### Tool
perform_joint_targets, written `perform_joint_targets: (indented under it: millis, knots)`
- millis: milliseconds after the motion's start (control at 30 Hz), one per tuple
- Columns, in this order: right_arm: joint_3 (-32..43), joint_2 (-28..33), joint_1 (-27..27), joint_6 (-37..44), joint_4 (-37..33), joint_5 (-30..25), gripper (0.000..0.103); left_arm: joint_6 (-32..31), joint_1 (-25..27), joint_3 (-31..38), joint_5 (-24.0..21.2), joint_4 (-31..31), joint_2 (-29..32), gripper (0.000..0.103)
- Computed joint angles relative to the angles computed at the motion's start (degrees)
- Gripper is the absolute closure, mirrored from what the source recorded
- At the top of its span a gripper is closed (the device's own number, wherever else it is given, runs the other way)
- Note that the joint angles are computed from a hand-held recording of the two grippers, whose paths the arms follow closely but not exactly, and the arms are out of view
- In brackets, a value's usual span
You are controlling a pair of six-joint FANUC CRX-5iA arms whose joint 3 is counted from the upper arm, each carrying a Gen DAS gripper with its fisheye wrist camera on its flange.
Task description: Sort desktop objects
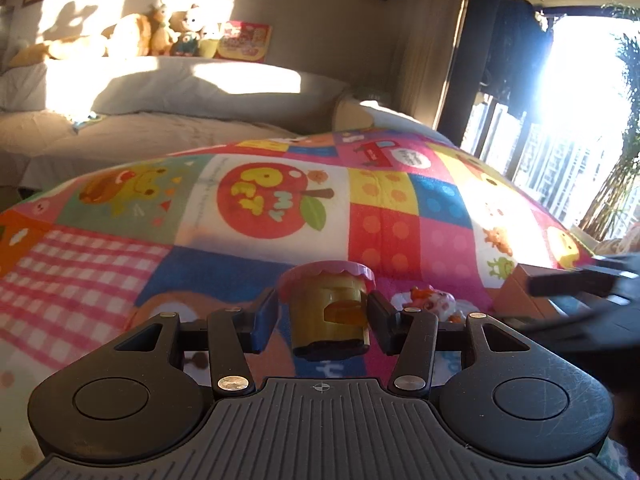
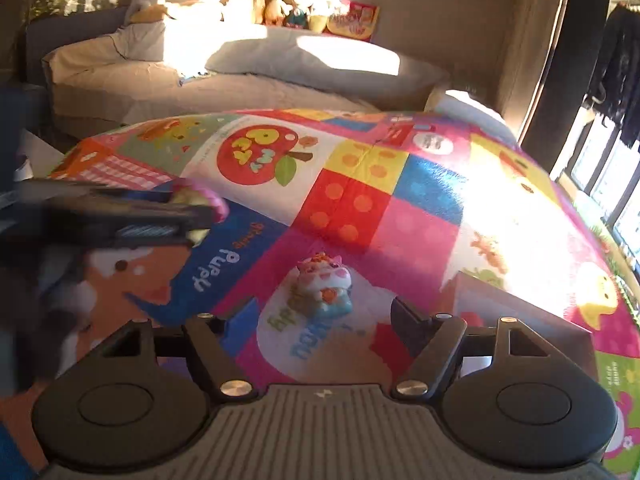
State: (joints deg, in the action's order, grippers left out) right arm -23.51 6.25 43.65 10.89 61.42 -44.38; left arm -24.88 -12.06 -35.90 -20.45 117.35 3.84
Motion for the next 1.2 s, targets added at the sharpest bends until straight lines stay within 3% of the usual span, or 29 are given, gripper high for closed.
perform_joint_targets:
  millis: [133, 200, 233, 267, 300, 367, 433, 533, 600, 733, 867, 1033, 1100, 1133, 1167, 1200]
  knots:
    - [13.6, 13.9, -2.3, 2.5, -4.8, -8.1, 0.029, 4.2, 5.7, -5.9, -7.2, -6.9, -5.3, 0.049]
    - [17.2, 17.1, -3.6, 4.0, -8.7, -8.7, 0.032, 4.4, 7.2, -8.2, -10.0, -8.0, -7.4, 0.049]
    - [17.8, 17.5, -4.0, 4.3, -10.9, -8.0, 0.050, 3.6, 7.5, -9.2, -10.8, -7.6, -8.3, 0.049]
    - [18.3, 17.2, -4.2, 5.4, -13.6, -7.2, 0.056, 2.0, 7.3, -10.2, -11.0, -6.4, -9.2, 0.049]
    - [16.9, 16.0, -4.1, 4.3, -14.2, -6.1, 0.057, 1.0, 7.1, -11.0, -11.0, -5.8, -9.8, 0.049]
    - [11.8, 11.4, -3.4, 1.3, -12.3, -2.5, 0.057, 5.5, 9.0, -11.7, -12.7, -11.1, -10.1, 0.049]
    - [5.2, 4.4, -2.0, -2.0, -9.3, 0.7, 0.057, 10.8, 11.5, -12.2, -15.6, -18.0, -10.1, 0.049]
    - [-4.9, -6.6, 1.6, -8.2, -4.4, 1.8, 0.057, 11.4, 11.5, -13.7, -17.8, -21.9, -11.4, 0.049]
    - [-11.5, -14.1, 5.6, -11.6, -2.3, -1.1, 0.057, 12.4, 11.8, -14.3, -20.4, -25.2, -11.9, 0.049]
    - [-18.9, -23.5, 14.5, -13.3, -6.8, -12.1, 0.057, 14.2, 9.1, -14.4, -21.5, -28.7, -12.4, 0.049]
    - [-24.7, -26.1, 21.2, -19.1, -8.6, -23.9, 0.057, 14.3, 4.3, -13.0, -22.2, -30.5, -11.6, 0.049]
    - [-29.9, -28.5, 23.4, -29.7, -9.9, -28.3, 0.056, 12.3, -4.0, -11.3, -20.0, -28.4, -9.6, 0.048]
    - [-31.5, -29.3, 24.2, -34.3, -9.6, -29.7, 0.049, 8.3, -9.5, -11.6, -13.7, -22.3, -9.6, 0.042]
    - [-32.3, -30.0, 24.7, -36.5, -9.7, -30.2, 0.037, 7.0, -11.5, -12.0, -10.8, -20.3, -10.0, 0.031]
    - [-32.9, -30.6, 25.3, -38.6, -9.6, -30.9, 0.025, 6.4, -11.8, -12.2, -10.4, -19.9, -10.2, 0.024]
    - [-33.8, -31.3, 26.7, -41.4, -9.4, -32.3, 0.020, 6.5, -11.2, -12.4, -11.2, -21.0, -10.4, 0.021]
